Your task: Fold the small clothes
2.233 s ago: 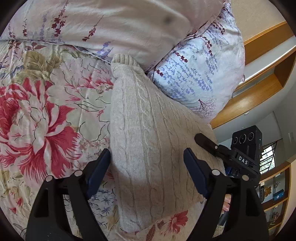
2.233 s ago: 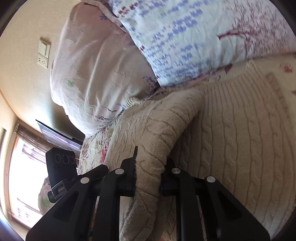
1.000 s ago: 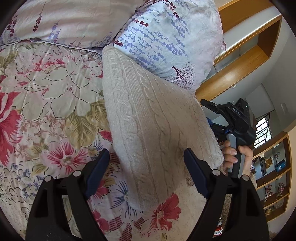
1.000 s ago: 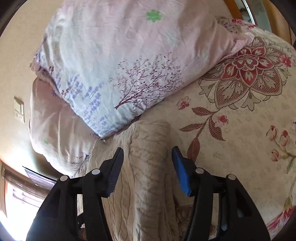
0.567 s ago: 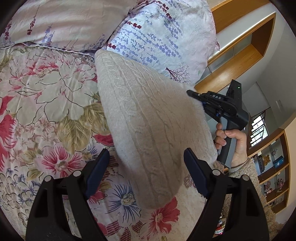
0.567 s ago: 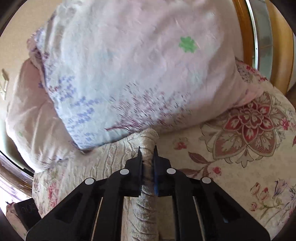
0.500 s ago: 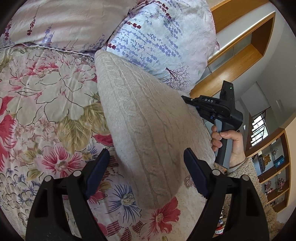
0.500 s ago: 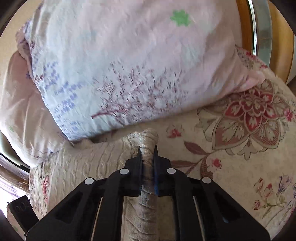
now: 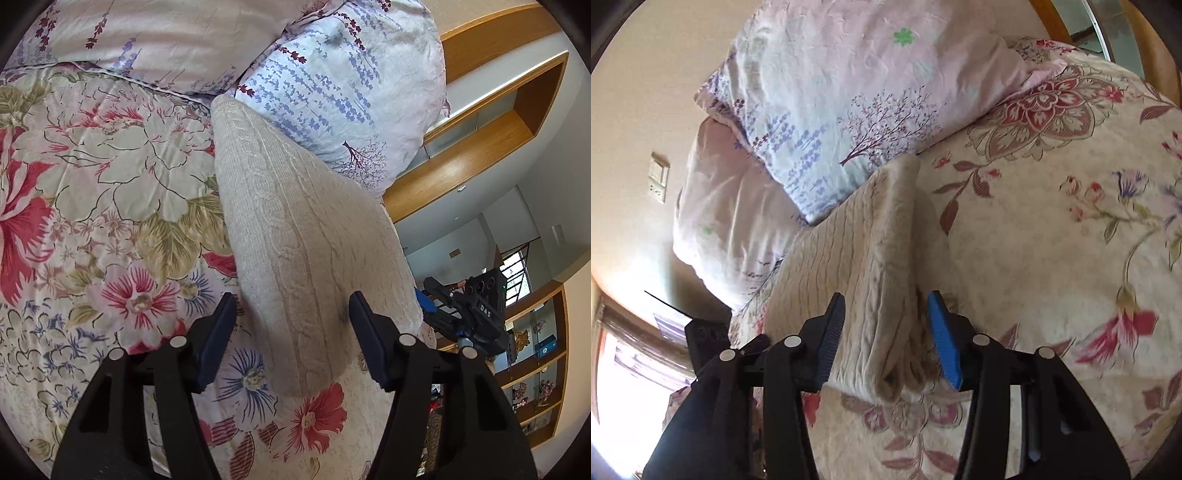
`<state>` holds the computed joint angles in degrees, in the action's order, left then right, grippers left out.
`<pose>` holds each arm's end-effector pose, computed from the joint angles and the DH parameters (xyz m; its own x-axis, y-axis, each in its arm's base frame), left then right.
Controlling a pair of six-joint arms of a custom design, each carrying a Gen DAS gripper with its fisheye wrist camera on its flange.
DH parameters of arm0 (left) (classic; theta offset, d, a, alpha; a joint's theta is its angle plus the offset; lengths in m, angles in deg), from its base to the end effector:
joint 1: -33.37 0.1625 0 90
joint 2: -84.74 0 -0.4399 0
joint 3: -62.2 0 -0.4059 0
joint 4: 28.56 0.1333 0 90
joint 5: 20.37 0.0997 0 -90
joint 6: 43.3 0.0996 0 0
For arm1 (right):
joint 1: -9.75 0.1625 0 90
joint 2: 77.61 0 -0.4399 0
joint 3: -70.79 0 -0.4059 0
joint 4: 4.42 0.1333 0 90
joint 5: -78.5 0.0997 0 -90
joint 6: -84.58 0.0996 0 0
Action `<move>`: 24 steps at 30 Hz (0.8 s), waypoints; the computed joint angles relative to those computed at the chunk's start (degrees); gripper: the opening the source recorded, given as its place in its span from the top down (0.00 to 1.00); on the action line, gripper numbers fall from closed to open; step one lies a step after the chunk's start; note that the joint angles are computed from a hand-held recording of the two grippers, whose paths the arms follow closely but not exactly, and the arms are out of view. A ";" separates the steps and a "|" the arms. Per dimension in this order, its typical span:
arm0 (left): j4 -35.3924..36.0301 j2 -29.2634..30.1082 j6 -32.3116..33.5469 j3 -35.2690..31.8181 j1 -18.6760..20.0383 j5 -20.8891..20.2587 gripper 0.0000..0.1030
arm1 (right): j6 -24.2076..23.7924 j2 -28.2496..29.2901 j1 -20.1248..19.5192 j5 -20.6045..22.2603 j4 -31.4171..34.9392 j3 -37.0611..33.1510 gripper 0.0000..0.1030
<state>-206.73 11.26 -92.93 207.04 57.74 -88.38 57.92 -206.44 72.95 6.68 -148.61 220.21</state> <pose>-0.2730 -0.3109 0.1401 -0.9761 0.2172 -0.0118 0.1981 0.8653 -0.4604 0.0387 -0.2879 0.3388 -0.9959 -0.0885 0.0161 -0.0798 0.7875 -0.6112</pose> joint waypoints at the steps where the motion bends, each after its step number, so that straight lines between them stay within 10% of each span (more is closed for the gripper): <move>1: 0.62 0.01 -0.58 0.05 -0.25 0.15 0.45 | -0.90 -1.10 -0.08 -0.59 1.04 0.22 0.55; 5: 1.24 0.89 -2.53 -0.04 -0.30 -0.64 0.60 | -1.50 0.42 2.28 -4.97 -1.13 1.52 0.89; 11: 5.91 -0.24 -3.87 -0.28 -3.09 2.01 0.76 | -3.97 -5.42 5.75 -6.81 -5.89 4.05 0.92; 16: 9.99 -1.14 -4.60 -0.32 -4.10 3.04 0.77 | -3.04 2.31 11.57 -20.93 -16.01 5.43 0.92; 24: 13.33 -0.62 -4.39 -1.57 -4.26 4.18 0.70 | -3.73 7.46 14.41 -27.31 -23.00 6.14 0.91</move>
<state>-193.39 10.64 -97.32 205.46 53.48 -84.20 54.20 -198.98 87.36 -20.62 -171.61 226.35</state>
